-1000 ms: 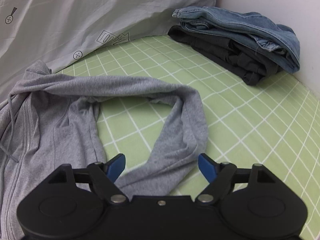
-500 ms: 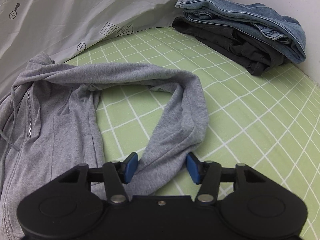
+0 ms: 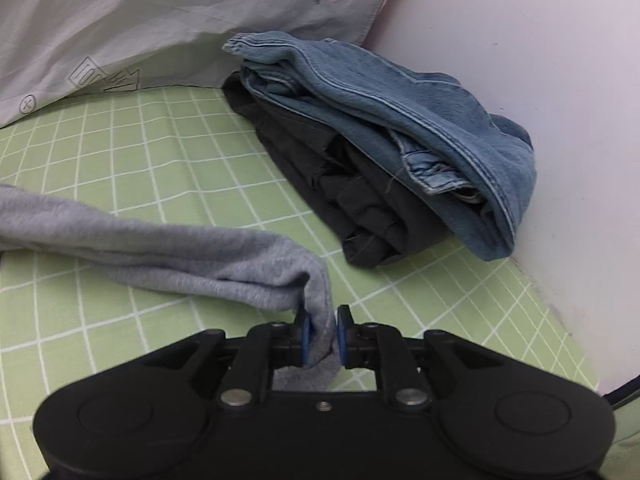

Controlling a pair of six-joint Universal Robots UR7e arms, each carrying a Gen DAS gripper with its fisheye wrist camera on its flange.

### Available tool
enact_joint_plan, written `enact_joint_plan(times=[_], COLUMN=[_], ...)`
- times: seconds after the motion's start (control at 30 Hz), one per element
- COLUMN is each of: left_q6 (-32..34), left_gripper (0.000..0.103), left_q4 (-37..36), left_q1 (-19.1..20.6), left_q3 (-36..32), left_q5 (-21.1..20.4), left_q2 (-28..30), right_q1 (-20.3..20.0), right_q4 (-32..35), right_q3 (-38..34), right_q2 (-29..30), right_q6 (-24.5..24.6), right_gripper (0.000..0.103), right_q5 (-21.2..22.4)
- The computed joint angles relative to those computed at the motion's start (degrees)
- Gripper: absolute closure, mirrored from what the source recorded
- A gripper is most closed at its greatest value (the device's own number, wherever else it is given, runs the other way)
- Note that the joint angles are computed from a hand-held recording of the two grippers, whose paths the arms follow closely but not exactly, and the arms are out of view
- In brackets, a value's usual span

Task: Fold clothes
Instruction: 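Grasp a hoodie sleeve with the right gripper and pull it outward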

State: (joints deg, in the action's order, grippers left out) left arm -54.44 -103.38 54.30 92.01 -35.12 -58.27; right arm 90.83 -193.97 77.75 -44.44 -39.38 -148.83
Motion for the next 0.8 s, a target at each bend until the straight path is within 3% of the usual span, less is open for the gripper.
enact_joint_plan(times=[0.1, 0.23, 0.37, 0.5, 0.6, 0.67, 0.8], left_q6=[-0.55, -0.92, -1.84, -2.98, -3.77, -0.8, 5.75], left_gripper=[0.0, 0.0, 0.002, 0.005, 0.006, 0.01, 0.01], left_q4=[-0.5, 1.84, 4.18, 1.69, -0.61, -4.21, -10.28], left_q1=[-0.02, -0.75, -1.02, -0.87, -0.88, -0.66, -0.38], left_q3=[0.4, 0.32, -0.1, 1.34, 2.57, 3.02, 3.22], left_q5=[0.13, 2.48, 4.2, 5.46, 6.65, 5.92, 3.76], left_q2=[-0.19, 0.17, 0.25, -1.46, -2.8, -2.84, -1.88], right_q1=[0.36, 1.91, 3.89, 5.33, 6.04, 6.73, 8.72], right_q4=[4.51, 7.62, 8.95, 9.7, 8.35, 6.49, -2.65], right_q3=[5.31, 13.64, 19.28, 22.67, 23.76, 23.88, 23.32], right_q2=[-3.4, -6.39, -7.52, -8.91, -9.24, -9.07, -6.88], right_q6=[6.92, 10.84, 15.73, 21.78, 21.54, 19.69, 7.91], right_gripper=[0.046, 0.03, 0.023, 0.021, 0.021, 0.021, 0.02], right_q5=[3.52, 9.45, 12.89, 16.11, 17.38, 16.83, 15.81])
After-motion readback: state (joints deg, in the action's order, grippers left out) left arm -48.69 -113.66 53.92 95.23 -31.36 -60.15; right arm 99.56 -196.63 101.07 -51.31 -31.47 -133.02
